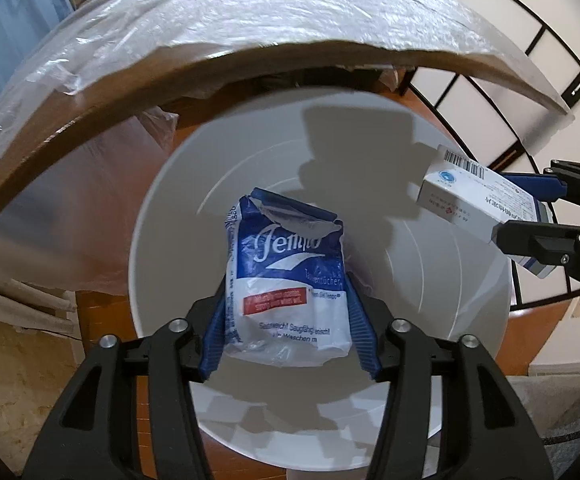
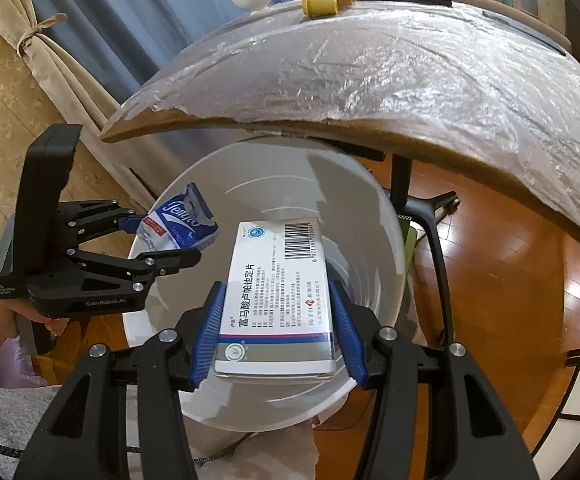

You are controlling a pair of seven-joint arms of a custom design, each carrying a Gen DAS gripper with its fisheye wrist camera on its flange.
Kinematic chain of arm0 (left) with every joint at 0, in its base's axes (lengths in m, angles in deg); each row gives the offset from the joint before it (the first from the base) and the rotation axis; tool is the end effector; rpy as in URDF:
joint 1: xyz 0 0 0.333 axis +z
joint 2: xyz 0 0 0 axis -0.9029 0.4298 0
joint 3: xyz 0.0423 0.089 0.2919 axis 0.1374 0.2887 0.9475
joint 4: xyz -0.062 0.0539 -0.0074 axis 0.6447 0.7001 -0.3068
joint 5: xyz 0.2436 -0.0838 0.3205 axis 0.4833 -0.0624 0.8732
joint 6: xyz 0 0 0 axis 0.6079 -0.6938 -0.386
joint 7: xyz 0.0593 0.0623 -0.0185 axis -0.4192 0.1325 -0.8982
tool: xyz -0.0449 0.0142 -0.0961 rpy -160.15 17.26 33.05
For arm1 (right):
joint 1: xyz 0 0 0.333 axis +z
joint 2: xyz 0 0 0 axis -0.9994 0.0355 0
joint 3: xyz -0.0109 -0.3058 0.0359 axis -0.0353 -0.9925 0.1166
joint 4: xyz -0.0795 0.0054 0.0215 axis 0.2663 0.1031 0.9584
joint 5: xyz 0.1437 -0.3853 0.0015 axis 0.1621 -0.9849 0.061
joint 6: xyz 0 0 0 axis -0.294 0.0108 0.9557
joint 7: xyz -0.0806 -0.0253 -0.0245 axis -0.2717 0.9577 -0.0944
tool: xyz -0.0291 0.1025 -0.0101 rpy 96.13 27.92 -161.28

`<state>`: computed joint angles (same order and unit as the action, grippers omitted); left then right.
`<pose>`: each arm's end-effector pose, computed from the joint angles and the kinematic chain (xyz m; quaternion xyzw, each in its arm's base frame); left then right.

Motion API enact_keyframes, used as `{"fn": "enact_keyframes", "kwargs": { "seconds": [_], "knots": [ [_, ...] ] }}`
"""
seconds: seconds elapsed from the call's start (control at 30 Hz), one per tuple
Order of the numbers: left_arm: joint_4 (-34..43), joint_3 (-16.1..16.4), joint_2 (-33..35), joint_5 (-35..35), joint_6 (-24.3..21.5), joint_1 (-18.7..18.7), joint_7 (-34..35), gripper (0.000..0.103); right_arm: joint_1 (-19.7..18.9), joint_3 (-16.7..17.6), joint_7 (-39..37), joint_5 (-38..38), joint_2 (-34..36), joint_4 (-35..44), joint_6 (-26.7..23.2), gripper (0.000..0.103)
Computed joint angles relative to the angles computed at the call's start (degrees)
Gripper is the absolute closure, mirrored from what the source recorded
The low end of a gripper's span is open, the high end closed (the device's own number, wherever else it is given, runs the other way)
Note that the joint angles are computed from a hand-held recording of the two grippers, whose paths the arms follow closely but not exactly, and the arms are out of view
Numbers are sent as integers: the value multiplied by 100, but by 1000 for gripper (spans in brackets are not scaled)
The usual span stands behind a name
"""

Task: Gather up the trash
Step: 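Open both tools over the white bin to drop the tissue pack and box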

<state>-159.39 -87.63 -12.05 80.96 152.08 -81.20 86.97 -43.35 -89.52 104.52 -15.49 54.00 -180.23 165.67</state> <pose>0.4951 -0.2860 0.3228 -0.4572 0.8698 -0.1749 0.0626 0.3328 0.1785 0.3397 -0.7334 0.6134 -0.0180 0.2924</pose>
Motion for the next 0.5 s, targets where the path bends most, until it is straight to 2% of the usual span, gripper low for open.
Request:
{"fn": "enact_keyframes", "kwargs": {
  "seconds": [0.03, 0.07, 0.1, 0.13, 0.17, 0.2, 0.4, 0.5],
  "knots": [
    [-3, 65, 9, 268, 57, -54, -236, 25, -219, 249, 160, -99, 36, 4, -1, 46],
    [-34, 132, -5, 552, 157, -104, -505, 18, -352, 382, 261, -175, 101, 40, 1, 31],
    [-76, 116, -43, 535, 217, -82, -489, 18, -581, 628, 468, -311, 118, 28, 45, 24],
    [-74, 73, -63, 393, 222, -39, -363, 18, -626, 673, 538, -365, 94, -9, 112, 24],
    [-65, 71, -68, 396, 212, -33, -371, 18, -570, 579, 539, -396, 44, -34, 147, 24],
    [-47, 114, -72, 580, 204, -57, -533, 18, -558, 543, 577, -438, 16, -42, 180, 24],
    [14, 209, -255, 1370, 133, -74, -1304, 17, -1073, 973, 1067, -1049, -237, -111, 198, 21],
    [60, 169, -419, 1442, 74, -18, -1529, 16, -1126, 984, 1247, -1259, -336, -99, 230, 21]
  ]
}}
